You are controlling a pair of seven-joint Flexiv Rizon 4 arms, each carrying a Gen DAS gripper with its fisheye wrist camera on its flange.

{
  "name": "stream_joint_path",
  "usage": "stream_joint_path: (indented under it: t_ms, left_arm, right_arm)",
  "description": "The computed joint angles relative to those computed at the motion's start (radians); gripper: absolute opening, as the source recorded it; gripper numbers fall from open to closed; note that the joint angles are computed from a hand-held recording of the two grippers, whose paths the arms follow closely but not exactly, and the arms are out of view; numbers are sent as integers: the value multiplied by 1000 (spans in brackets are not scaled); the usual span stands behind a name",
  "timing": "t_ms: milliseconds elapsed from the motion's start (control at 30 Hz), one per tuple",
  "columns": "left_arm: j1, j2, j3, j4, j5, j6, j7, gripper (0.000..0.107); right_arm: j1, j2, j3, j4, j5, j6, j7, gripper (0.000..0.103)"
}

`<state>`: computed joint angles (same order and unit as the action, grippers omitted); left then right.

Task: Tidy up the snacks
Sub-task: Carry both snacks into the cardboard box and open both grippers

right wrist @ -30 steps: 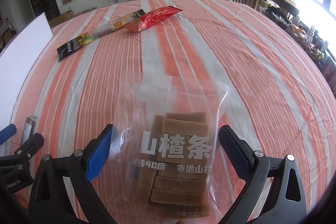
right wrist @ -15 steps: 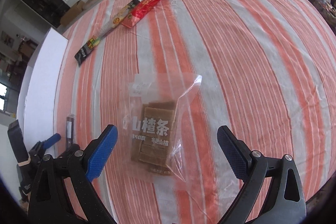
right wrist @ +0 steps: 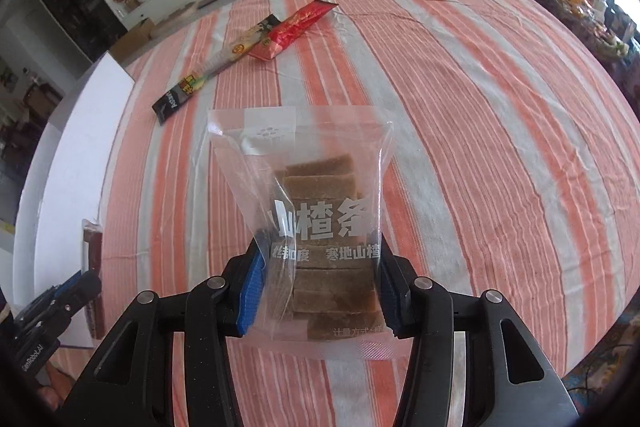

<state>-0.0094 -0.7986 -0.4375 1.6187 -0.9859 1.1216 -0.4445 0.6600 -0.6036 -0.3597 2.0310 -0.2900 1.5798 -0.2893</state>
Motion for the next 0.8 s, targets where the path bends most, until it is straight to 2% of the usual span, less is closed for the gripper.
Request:
stream_joint_path:
  t_ms: [33, 100, 133, 233, 300, 333, 400, 433, 467, 500, 533, 567, 633, 667, 733, 767, 800]
  left_arm:
    - [40, 33, -38, 30, -47, -16, 37, 17]
    - [84, 93, -66, 64, -143, -29, 113, 17]
    - [100, 122, -72, 77, -196, -18, 159, 17]
    - [119, 178, -47, 81, -326, 64, 267, 17]
    - [107, 177, -4, 53, -373, 145, 297, 17]
    - [93, 162, 26, 30, -374, 189, 294, 17]
    - [58, 114, 114, -19, -300, 257, 201, 17]
    - [56, 89, 127, -39, -286, 299, 168, 20]
    - [60, 63, 135, -54, -271, 330, 128, 29]
    - [64, 34, 152, -66, -244, 339, 75, 50]
    - [66, 17, 175, -71, -208, 329, 15, 63]
    - [70, 0, 184, -75, -186, 332, -25, 81]
    - [106, -14, 130, -56, -203, 375, -4, 82]
    - [130, -9, 89, -39, -218, 395, 25, 82]
    - [200, 0, -48, 0, -258, 468, 123, 82]
    - [236, 3, -130, 14, -304, 500, 205, 82]
    - [269, 8, -211, 25, -369, 524, 305, 84]
  right_arm:
    - [13, 17, -10, 6, 3, 37, 1, 51]
    - [22, 37, -2, -25, 10, 87, -26, 51]
    - [7, 43, 30, -55, 13, 103, -49, 51]
    - [-122, -4, 242, -246, 2, 119, -153, 51]
    - [-197, -65, 385, -391, -24, 93, -222, 51]
    - [-222, -104, 445, -465, -34, 71, -255, 51]
    - [-258, -201, 554, -627, -51, 13, -325, 52]
    - [-255, -254, 580, -708, -56, -21, -351, 54]
    - [-252, -302, 603, -784, -53, -62, -370, 61]
    - [-254, -343, 629, -849, -43, -108, -386, 67]
    - [-252, -371, 637, -885, -24, -130, -387, 69]
    - [-247, -386, 630, -897, -1, -126, -379, 69]
    - [-235, -377, 601, -858, 100, -77, -407, 69]
    - [-216, -352, 549, -803, 137, -41, -398, 70]
    - [-158, -285, 386, -640, 120, 26, -298, 75]
    - [-131, -253, 305, -559, 65, 33, -224, 77]
    - [-109, -223, 223, -478, -54, 15, -104, 78]
